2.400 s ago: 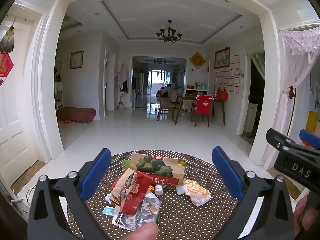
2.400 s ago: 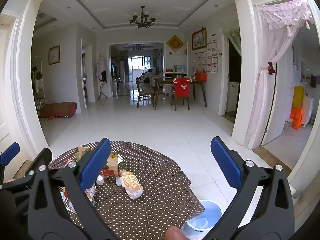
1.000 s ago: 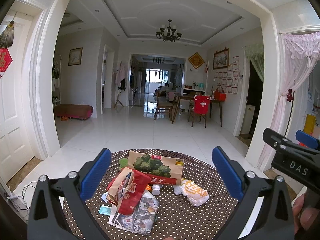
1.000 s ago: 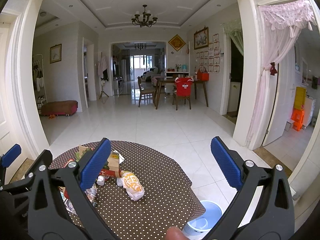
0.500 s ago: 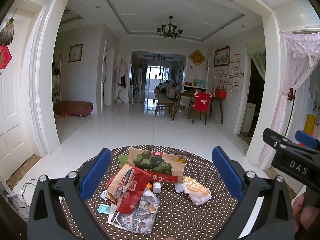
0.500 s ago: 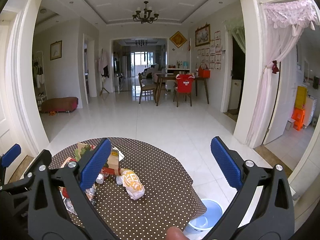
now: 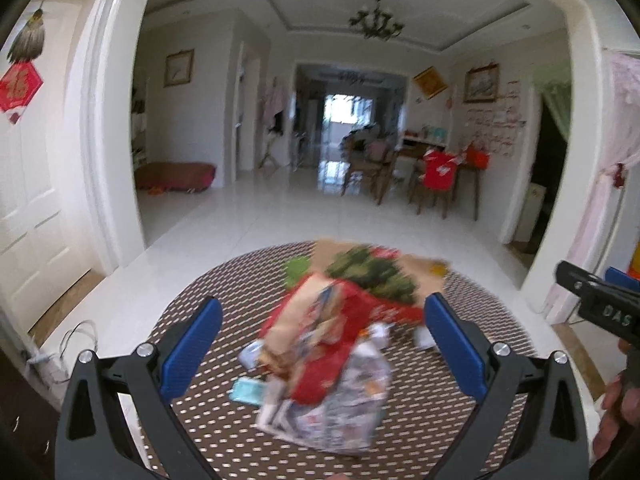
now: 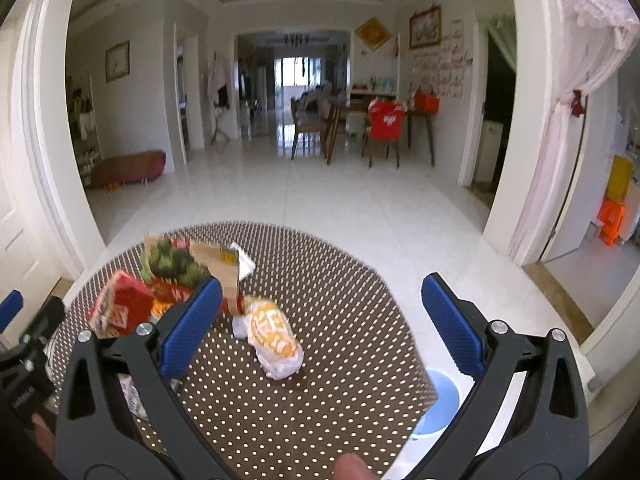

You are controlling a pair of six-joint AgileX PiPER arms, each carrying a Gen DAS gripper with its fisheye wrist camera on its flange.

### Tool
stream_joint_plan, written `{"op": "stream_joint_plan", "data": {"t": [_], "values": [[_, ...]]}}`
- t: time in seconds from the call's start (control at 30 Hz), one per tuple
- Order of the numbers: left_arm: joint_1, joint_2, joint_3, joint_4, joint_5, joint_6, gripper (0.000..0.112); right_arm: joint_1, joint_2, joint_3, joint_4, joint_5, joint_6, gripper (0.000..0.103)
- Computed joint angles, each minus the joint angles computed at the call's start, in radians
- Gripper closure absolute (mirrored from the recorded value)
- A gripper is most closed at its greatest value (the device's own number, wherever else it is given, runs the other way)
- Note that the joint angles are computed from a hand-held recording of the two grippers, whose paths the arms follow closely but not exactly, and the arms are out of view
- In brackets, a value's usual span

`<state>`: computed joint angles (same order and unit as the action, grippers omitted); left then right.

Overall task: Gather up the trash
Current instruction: 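Grasp the brown-red paper bag with the left gripper while the right grasps the white-orange plastic bag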

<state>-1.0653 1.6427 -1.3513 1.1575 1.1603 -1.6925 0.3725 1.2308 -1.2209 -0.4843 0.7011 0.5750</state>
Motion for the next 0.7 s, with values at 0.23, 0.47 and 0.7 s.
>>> {"op": "stream_joint_plan", "data": {"t": [0.23,0.47,0.7], "values": [[0.133,-0.007,0.085,-0.024,-0.149,0.053,0.014,-0.054,0.141,0.009,0.160,-0.061,-0.128,0.005],[0.318,0.050,0.091,-0.145,-0.430,0.224,0.014,-0.109,0.236,-0.011,0.325,-0.071,-0.295,0.005],[0.403,0.117,0.052,-0.208,-0.556,0.387,0.014,-0.139,0.348,-0.069,0.499,-0.085,-0.481,0.005]]}}
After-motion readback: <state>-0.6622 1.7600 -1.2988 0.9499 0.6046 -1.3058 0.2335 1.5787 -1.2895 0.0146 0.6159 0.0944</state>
